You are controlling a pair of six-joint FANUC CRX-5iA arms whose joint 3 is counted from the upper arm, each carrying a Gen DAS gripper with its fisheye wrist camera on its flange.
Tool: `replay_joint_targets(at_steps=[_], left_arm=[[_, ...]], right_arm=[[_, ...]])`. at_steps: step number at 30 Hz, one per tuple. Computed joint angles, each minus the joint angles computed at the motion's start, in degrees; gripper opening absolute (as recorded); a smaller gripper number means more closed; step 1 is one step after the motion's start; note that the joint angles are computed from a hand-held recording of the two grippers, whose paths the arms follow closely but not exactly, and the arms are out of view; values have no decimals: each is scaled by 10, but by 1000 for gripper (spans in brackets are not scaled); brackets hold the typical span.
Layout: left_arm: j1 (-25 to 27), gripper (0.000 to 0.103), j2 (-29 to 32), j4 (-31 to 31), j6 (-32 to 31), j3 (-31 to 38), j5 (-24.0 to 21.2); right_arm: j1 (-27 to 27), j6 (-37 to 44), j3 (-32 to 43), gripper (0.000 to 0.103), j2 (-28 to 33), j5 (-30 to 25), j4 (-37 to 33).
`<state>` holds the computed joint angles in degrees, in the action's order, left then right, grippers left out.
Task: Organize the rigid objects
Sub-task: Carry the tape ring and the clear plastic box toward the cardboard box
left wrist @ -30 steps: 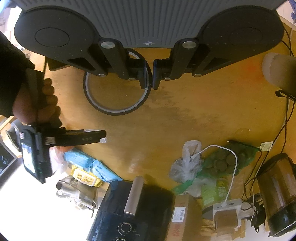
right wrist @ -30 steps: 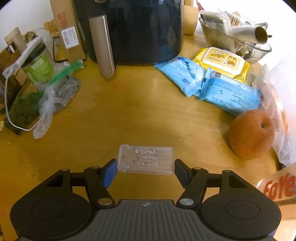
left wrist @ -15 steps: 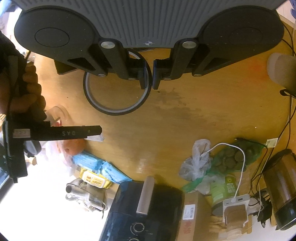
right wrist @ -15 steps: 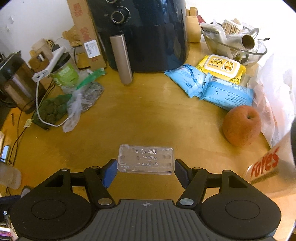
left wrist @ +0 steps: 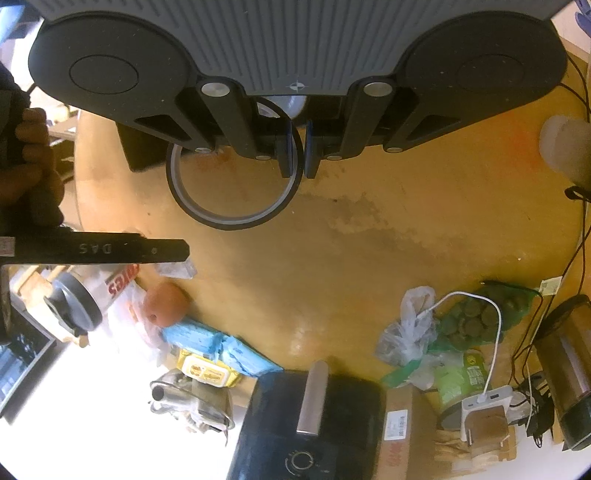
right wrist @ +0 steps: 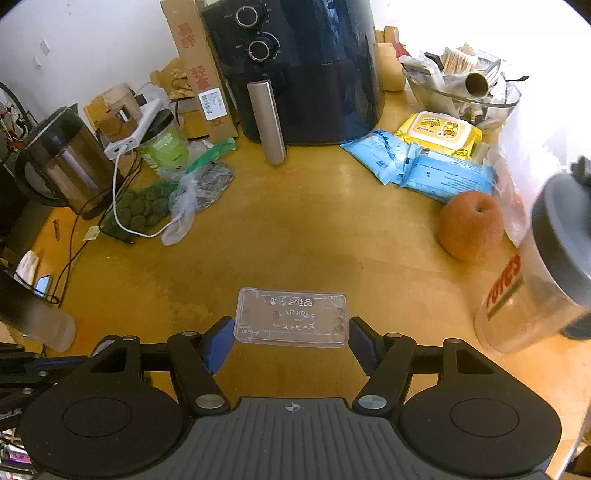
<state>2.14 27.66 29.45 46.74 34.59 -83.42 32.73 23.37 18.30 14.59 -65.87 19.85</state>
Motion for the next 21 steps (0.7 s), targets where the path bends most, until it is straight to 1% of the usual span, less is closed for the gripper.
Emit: replay_joint_targets(at_steps=[10,21], left_arm=[[5,7,-31,-12,-21,-45,-5],[1,7,-69,-37,-39,-100,-2]], right_arm=[[32,-37,-61,70,-58,12,14],[61,-73,-117,70,-105,19,5]])
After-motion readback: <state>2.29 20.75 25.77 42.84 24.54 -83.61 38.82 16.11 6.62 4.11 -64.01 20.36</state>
